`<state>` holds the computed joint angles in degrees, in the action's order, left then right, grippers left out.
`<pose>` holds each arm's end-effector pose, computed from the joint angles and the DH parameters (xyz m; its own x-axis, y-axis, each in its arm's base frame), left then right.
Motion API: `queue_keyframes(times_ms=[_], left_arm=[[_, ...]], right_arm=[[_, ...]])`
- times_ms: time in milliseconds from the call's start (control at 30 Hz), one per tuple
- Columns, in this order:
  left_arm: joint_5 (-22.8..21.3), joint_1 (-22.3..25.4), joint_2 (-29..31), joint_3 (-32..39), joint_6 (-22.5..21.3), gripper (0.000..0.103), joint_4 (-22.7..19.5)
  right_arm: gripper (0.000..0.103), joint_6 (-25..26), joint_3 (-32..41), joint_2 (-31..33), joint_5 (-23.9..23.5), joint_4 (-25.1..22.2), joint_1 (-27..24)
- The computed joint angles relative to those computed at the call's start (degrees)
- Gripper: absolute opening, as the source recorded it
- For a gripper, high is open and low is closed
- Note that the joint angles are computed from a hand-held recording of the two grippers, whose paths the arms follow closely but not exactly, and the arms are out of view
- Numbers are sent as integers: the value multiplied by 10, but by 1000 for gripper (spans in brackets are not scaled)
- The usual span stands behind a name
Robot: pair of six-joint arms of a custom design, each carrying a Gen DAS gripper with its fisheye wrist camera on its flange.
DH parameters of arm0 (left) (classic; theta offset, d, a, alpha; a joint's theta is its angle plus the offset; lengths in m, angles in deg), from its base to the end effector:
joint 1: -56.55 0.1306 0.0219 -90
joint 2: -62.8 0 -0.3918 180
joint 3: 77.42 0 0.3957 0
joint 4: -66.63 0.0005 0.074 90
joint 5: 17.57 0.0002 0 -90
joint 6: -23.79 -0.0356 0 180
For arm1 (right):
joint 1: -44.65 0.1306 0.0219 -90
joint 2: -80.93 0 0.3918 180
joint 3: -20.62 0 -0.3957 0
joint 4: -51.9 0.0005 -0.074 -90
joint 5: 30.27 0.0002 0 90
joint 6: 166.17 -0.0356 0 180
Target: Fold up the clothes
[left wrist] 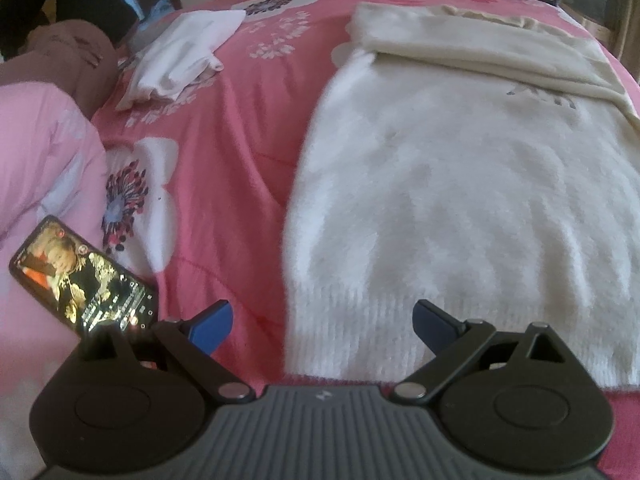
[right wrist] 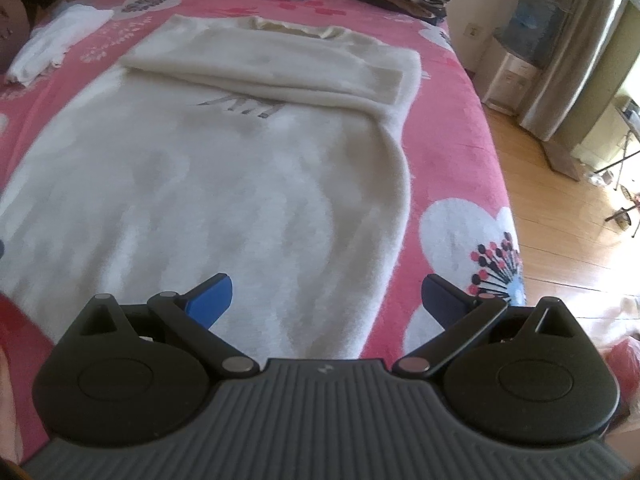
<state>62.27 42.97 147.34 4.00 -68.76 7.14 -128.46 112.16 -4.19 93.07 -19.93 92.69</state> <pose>0.4191 -0.0953 0.4022 -0.8554 0.2517 -0.4526 0.1905 0.9656 0.1769 0.3336 0.3410 0.3976 -0.8124 0.0850 -0.5769 0.1889 0.9743 -0.1225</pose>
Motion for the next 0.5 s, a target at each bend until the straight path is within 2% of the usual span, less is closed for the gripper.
queue_keyframes(times_ms=[200,300,500], left_arm=[[41,13,1,7,25,97,-9],[20,5,2,8,21,97,-10],[34,4,10,16,15,97,-32]], right_arm=[[102,14,-17,-18,-30,45,-4],[102,5,-24,-26,-64,64,-11],[102,-7,-23,-27,-110,70,-20]])
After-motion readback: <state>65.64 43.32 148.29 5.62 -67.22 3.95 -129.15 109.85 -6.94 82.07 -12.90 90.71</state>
